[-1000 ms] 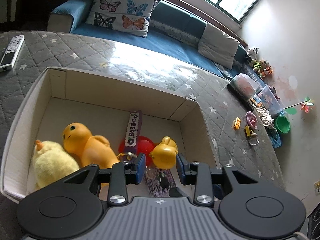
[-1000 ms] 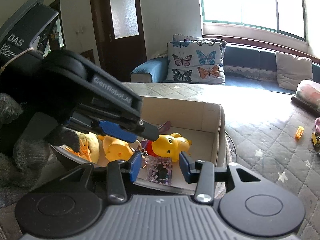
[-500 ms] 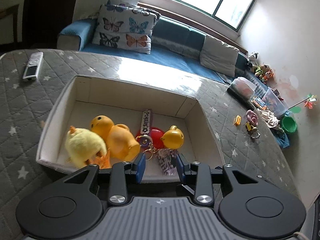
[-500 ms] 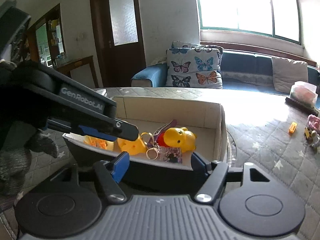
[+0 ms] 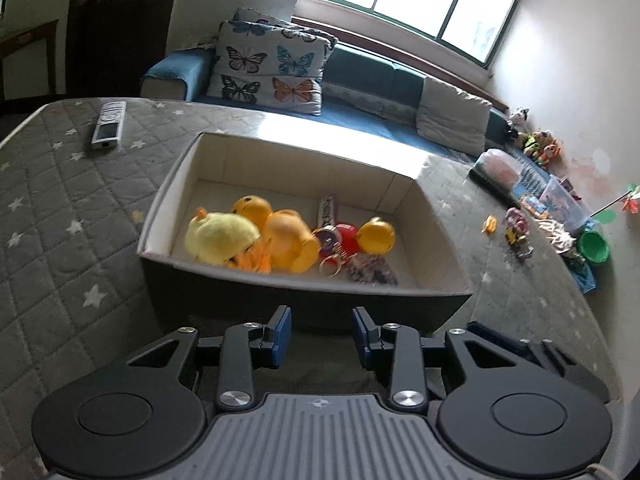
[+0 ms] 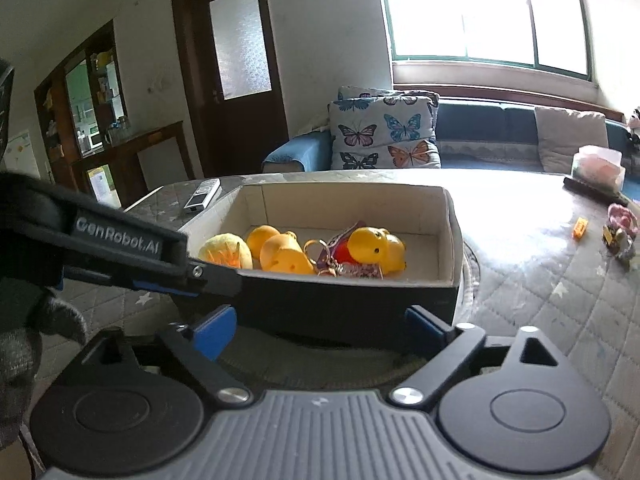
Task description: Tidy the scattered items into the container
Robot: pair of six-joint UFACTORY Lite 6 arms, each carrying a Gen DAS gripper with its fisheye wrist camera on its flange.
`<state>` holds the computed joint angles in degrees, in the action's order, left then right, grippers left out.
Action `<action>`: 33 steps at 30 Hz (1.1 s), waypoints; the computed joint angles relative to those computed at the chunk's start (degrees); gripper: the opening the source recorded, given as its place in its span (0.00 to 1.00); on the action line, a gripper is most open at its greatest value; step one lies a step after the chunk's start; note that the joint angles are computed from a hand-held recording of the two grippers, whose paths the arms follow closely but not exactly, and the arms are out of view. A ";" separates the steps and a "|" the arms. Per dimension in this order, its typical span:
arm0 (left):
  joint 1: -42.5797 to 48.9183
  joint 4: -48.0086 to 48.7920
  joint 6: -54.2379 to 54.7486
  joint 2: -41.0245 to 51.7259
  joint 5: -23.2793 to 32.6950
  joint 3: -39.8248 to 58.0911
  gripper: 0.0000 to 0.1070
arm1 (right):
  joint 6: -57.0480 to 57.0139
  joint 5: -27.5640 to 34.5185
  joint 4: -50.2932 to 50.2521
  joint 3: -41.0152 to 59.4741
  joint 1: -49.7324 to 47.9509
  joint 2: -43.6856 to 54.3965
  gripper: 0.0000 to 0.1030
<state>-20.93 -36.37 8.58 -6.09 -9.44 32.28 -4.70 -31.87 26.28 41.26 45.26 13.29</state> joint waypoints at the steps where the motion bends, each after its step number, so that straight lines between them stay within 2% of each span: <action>1: -0.43 -3.24 2.91 -0.50 -0.50 -0.82 0.34 | 0.42 -0.36 0.08 -0.49 0.29 -0.13 0.94; 5: -1.27 -5.37 3.15 -2.06 -1.65 -4.13 0.34 | 0.40 -1.69 2.40 -2.08 1.94 -0.45 0.98; 9: -3.37 -14.53 10.55 -2.18 -3.49 -6.03 0.34 | -0.11 -2.77 5.27 -3.09 3.47 -0.63 1.00; 15: -5.89 -14.35 7.76 -2.60 -7.70 -9.30 0.34 | -1.02 -2.97 8.82 -3.65 5.19 -0.02 1.00; 19: -10.62 -27.67 19.13 -1.88 -13.47 -9.51 0.34 | -1.48 -3.25 10.75 -3.92 6.30 0.43 1.00; 21: -11.96 -31.13 21.80 -1.38 -15.23 -9.39 0.34 | -1.89 -3.47 11.94 -3.95 6.97 0.67 1.00; 28: -15.30 -36.91 25.29 0.91 -19.15 -9.43 0.34 | -4.37 -3.97 16.24 -3.64 9.13 1.47 1.00; 33: -15.13 -34.85 23.37 0.25 -18.63 -10.68 0.34 | -6.80 -4.22 19.67 -3.18 10.36 2.10 1.00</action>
